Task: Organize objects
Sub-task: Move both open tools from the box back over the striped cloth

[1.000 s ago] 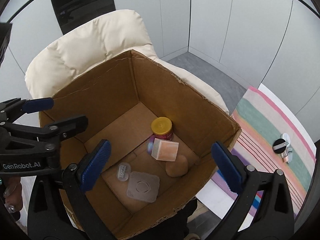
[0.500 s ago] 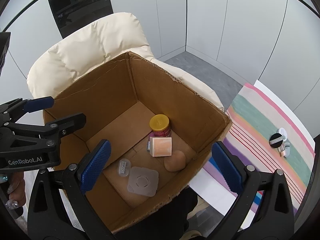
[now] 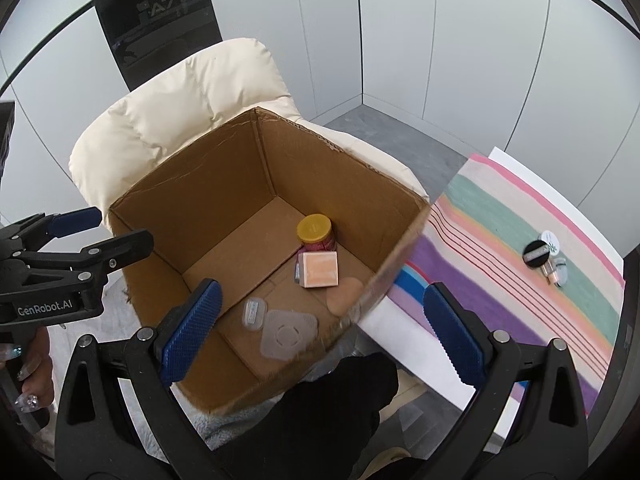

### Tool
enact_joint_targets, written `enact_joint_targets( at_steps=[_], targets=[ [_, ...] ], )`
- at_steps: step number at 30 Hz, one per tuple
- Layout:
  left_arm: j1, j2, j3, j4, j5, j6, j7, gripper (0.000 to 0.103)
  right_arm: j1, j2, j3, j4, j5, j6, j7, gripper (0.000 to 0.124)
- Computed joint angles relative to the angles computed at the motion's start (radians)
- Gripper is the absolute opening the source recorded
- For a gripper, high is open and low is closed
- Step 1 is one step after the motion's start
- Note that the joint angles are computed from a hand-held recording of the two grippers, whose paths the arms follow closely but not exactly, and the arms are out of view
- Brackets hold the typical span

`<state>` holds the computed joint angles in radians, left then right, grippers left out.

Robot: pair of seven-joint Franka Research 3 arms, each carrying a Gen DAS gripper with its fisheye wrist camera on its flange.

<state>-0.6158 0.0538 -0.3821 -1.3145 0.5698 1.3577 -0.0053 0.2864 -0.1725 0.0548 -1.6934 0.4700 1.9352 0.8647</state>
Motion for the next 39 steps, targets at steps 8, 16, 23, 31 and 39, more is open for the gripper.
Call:
enact_joint_targets(
  at_steps=[8,16,23,31,39],
  targets=[
    [-0.049,0.026,-0.022,0.046,0.002,-0.055,-0.067,0.092,-0.026,-0.063,-0.031,-0.058,0.019,-0.037,-0.017,0.102],
    [-0.118,0.079,-0.017,0.126,0.049,-0.117,-0.092,0.092,-0.044,-0.128,-0.05,-0.126,0.029,-0.072,-0.06,0.102],
    [-0.154,0.121,0.009,0.182,0.063,-0.162,-0.069,0.092,-0.055,-0.159,-0.058,-0.155,0.037,-0.056,-0.077,0.102],
    [-0.18,0.161,0.027,0.233,0.077,-0.177,-0.033,0.092,-0.078,-0.151,-0.072,-0.147,0.038,-0.042,-0.053,0.102],
    [-0.2,0.222,0.055,0.308,0.092,-0.14,0.029,0.092,-0.105,-0.128,-0.083,-0.121,0.024,-0.027,-0.021,0.102]
  ],
)
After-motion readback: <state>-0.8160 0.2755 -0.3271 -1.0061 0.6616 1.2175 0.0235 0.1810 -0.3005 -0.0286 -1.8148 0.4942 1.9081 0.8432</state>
